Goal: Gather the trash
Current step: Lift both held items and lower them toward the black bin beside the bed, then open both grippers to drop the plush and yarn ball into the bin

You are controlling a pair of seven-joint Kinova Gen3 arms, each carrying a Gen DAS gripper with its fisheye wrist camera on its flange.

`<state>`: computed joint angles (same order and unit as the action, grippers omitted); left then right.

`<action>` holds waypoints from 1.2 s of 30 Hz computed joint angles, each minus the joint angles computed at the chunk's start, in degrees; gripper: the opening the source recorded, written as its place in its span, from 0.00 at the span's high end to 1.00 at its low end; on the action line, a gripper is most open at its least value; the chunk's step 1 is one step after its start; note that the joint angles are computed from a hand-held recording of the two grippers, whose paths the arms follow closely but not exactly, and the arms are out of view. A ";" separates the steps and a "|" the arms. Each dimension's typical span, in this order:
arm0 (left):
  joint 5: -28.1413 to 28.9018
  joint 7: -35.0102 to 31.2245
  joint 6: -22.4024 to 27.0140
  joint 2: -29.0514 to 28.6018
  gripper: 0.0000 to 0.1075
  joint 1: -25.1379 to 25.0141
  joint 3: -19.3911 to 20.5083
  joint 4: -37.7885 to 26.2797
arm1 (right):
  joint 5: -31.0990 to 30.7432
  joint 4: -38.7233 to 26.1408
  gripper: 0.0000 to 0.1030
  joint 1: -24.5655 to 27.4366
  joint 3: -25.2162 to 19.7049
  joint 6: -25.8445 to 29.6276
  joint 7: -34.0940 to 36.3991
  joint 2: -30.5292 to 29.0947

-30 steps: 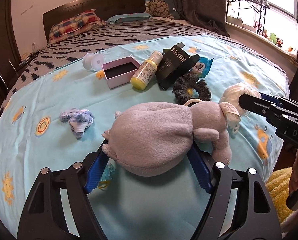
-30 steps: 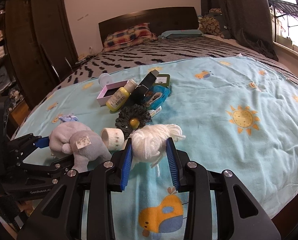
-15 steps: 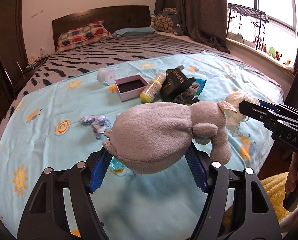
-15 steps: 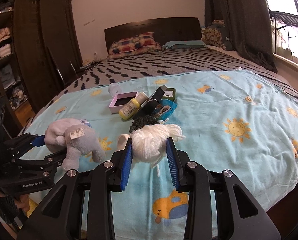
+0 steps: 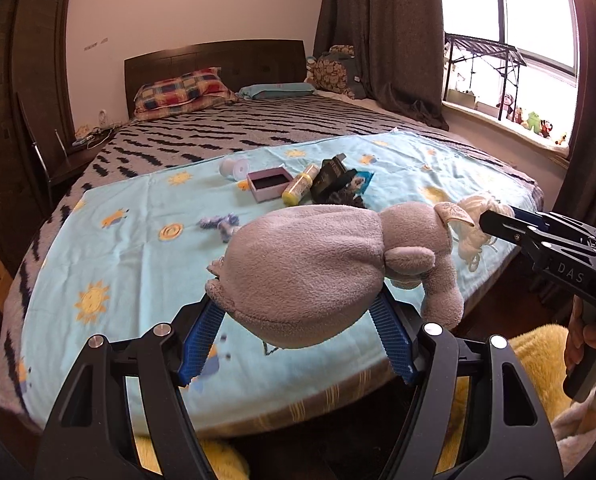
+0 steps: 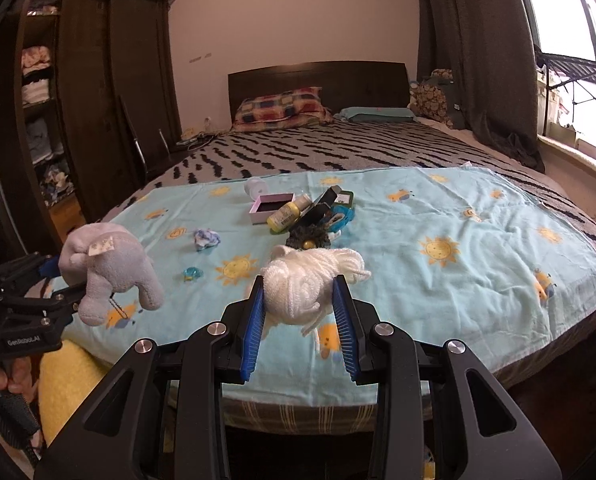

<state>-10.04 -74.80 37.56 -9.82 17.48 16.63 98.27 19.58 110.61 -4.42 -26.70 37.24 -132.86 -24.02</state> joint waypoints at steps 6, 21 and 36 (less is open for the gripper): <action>5.86 -2.60 3.71 -3.87 0.37 1.26 -1.45 5.96 | -5.58 3.72 0.67 -5.76 0.88 3.70 4.41 -1.88; 15.30 -7.16 4.10 9.98 0.37 4.63 -3.18 12.44 | -17.62 14.12 0.67 -14.34 8.87 0.14 5.14 6.00; 11.94 -5.87 3.77 22.62 0.36 7.04 -4.91 8.69 | -23.89 14.28 0.65 -16.77 15.58 -6.82 11.83 18.53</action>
